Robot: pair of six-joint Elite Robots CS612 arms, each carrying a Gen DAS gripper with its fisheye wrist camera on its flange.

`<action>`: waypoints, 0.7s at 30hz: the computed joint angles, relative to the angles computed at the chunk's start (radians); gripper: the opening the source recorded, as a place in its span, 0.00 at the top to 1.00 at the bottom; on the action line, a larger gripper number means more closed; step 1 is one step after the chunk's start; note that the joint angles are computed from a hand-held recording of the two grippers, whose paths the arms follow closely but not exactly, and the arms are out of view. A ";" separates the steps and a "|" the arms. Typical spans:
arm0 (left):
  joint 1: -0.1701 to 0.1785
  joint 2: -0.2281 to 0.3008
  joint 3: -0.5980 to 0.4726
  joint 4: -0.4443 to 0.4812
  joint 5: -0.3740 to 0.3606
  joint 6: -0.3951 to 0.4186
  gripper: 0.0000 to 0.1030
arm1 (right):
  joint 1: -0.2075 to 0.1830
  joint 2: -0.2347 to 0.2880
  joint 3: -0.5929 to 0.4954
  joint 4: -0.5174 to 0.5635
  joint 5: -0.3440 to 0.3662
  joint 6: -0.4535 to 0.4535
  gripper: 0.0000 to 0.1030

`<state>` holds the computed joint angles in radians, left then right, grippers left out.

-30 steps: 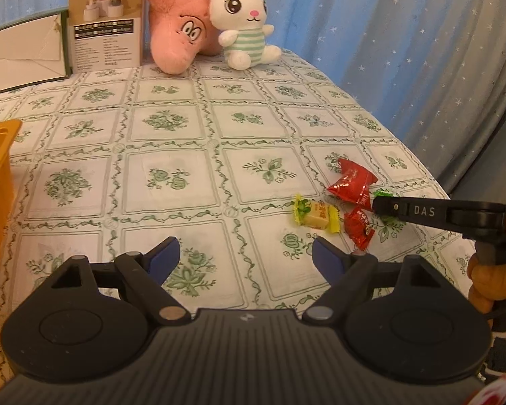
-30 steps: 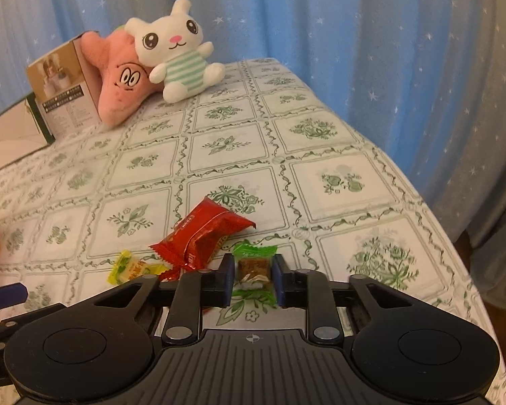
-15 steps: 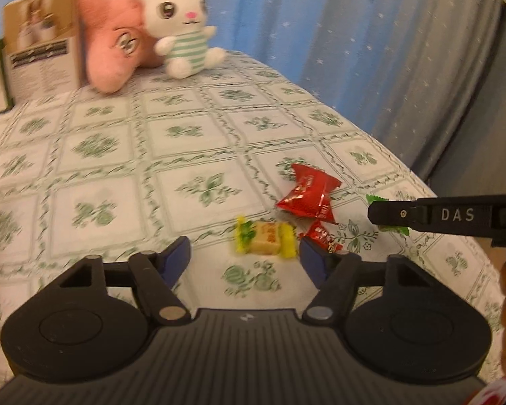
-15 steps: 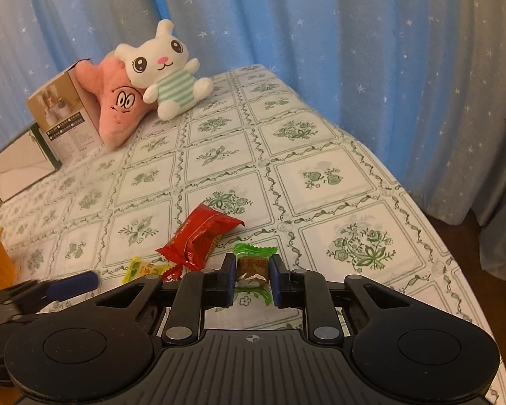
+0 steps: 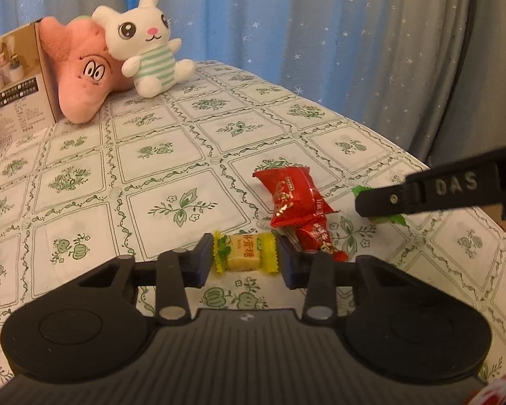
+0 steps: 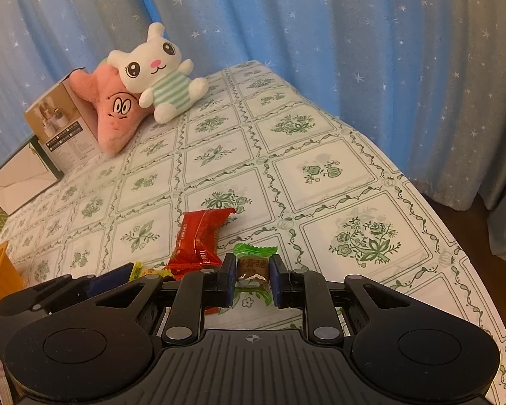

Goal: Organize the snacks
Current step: 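Grasp the brown square candy with the right gripper while the left grasps the yellow candy, then carry both candies toward the orange tray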

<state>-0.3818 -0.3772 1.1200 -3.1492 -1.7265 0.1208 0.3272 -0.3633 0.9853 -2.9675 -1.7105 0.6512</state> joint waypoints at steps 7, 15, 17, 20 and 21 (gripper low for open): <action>0.002 -0.037 0.070 -0.025 0.012 -0.046 0.80 | 0.004 -0.001 -0.003 -0.006 -0.009 -0.008 0.80; 0.008 -0.094 0.182 -0.072 0.019 -0.085 0.80 | 0.013 -0.017 0.022 -0.036 -0.020 -0.020 0.80; 0.009 -0.114 0.220 -0.091 0.030 -0.098 0.80 | 0.016 -0.026 0.037 -0.053 -0.018 -0.020 0.80; 0.011 -0.139 0.273 -0.119 0.051 -0.113 0.80 | 0.026 -0.041 0.064 -0.085 -0.012 -0.026 0.80; 0.011 -0.148 0.290 -0.127 0.058 -0.119 0.80 | 0.031 -0.046 0.072 -0.094 -0.010 -0.030 0.80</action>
